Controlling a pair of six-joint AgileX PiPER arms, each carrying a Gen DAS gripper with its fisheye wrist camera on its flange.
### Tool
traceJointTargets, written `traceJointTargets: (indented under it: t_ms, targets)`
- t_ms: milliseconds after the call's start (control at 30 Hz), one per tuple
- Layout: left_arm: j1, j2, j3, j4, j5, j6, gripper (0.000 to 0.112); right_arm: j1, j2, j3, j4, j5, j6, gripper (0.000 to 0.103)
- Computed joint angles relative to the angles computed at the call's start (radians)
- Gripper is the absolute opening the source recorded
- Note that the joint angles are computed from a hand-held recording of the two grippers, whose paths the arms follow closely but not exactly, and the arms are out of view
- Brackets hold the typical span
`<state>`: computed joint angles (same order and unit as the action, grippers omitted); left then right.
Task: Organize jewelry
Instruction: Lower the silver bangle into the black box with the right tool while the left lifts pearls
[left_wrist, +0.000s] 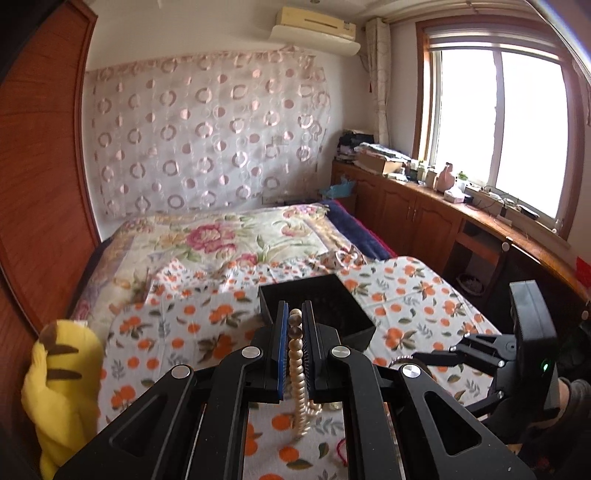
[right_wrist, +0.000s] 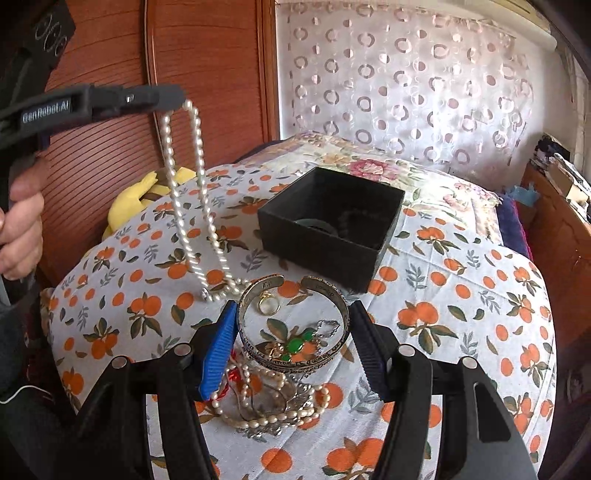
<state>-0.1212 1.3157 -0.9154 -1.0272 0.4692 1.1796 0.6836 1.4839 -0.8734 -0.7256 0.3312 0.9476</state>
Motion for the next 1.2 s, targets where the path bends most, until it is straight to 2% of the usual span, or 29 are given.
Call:
traceJointTargets:
  t_ms: [333, 800, 1200]
  targets:
    - [-0.03, 0.021, -0.109, 0.078, 0.001, -0.103, 0.007, -0.058, 0.012, -0.038, 0.025, -0.011, -0.057, 0.063]
    - [-0.065, 0.089, -0.302, 0.254, -0.001, -0.292, 0.007, -0.163, 0.109, -0.194, 0.178, -0.023, -0.293, 0.063]
    - [-0.099, 0.215, -0.463, 0.38, -0.008, -0.421, 0.007, -0.252, 0.297, -0.366, 0.51, -0.066, -0.668, 0.063]
